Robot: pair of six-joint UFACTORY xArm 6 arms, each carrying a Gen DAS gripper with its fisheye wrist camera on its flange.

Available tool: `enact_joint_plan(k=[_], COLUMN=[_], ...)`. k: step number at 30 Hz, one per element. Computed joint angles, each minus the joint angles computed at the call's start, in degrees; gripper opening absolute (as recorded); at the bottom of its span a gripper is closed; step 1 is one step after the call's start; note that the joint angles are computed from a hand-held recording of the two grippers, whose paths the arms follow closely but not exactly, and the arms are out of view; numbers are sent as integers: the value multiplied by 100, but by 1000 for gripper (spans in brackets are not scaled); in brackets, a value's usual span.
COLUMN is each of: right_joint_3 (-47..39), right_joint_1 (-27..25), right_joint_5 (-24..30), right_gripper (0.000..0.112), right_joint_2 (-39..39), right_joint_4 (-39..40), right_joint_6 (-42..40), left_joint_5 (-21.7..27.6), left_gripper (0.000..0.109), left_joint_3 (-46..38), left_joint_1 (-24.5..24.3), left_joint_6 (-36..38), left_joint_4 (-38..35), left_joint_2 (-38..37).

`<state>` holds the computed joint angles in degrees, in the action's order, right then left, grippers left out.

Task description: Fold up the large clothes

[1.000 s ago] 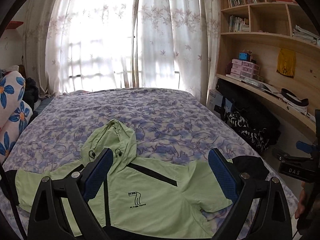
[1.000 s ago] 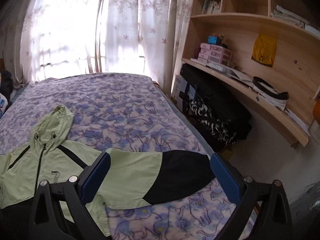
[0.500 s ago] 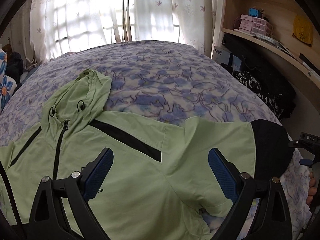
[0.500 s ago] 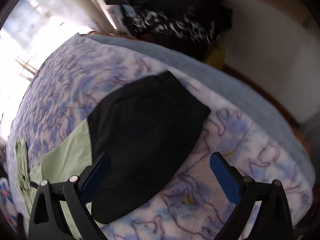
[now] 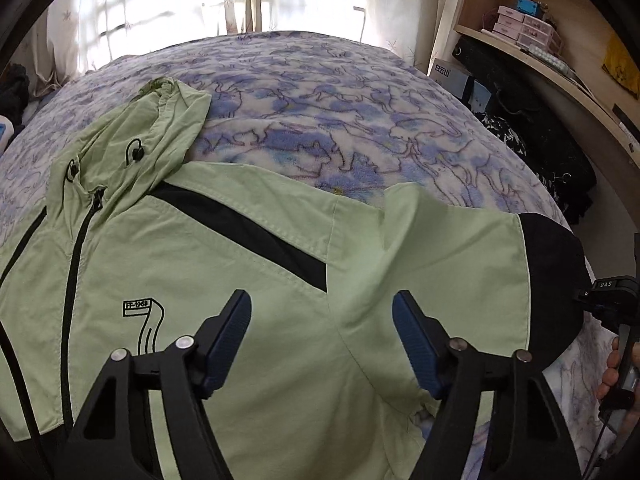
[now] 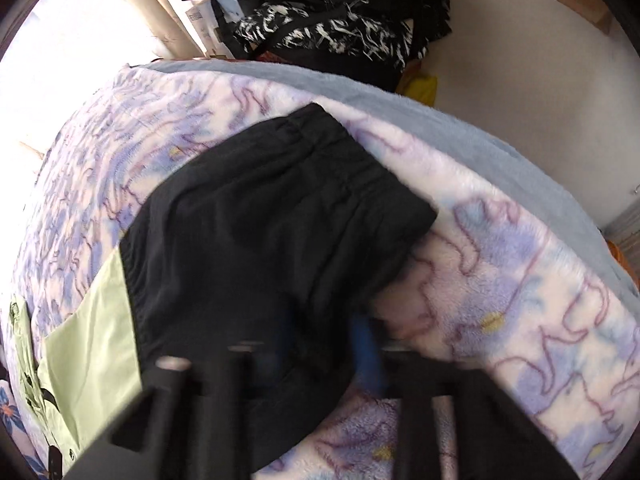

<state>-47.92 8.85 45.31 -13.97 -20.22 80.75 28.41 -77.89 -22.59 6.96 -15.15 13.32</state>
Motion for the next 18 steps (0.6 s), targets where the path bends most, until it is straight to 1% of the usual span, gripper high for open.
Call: enact_joint_plan(k=[1,3,5,6,8,11,12,14,18], right_joint_3=[-1,-125,-407,-530,-924,-1708,-1959,-2561,-3772], right_joint_1=[37,222,476,582,876,1387,1540,1890,2547], right_joint_5=[76,302,560,605,704,750,724,475,31], right_gripper=[8,7,7,7,7,7,7,7,6], right_joint_2=[-71,-159,-154,-159,-85,225,346,700,1614], right_joint_4=[-129,-539,-1031,-1280,-1746,-2253,-2342,-2470,-2360], right_joint_6=[125,396,660,746,858,771,675,398,-399], left_joint_5=[163,317,371,385,385,597,630,665,576], left_gripper=[68,68,68,68,68,68,68,68,68], left_joint_3=[-59,-86,-29,3,98,88,116,207,472], left_joint_1=[61,160,242,276,369,577,667,870,1345], left_joint_6=[83,245,414,472,393,416,467,694,1173], left_joint_4=[-170,-413,-511,-501,-247,-223,-285,-527,-972], left_joint_2=[0,-47,-171,-232,-395,-535,-598,-751,-1115])
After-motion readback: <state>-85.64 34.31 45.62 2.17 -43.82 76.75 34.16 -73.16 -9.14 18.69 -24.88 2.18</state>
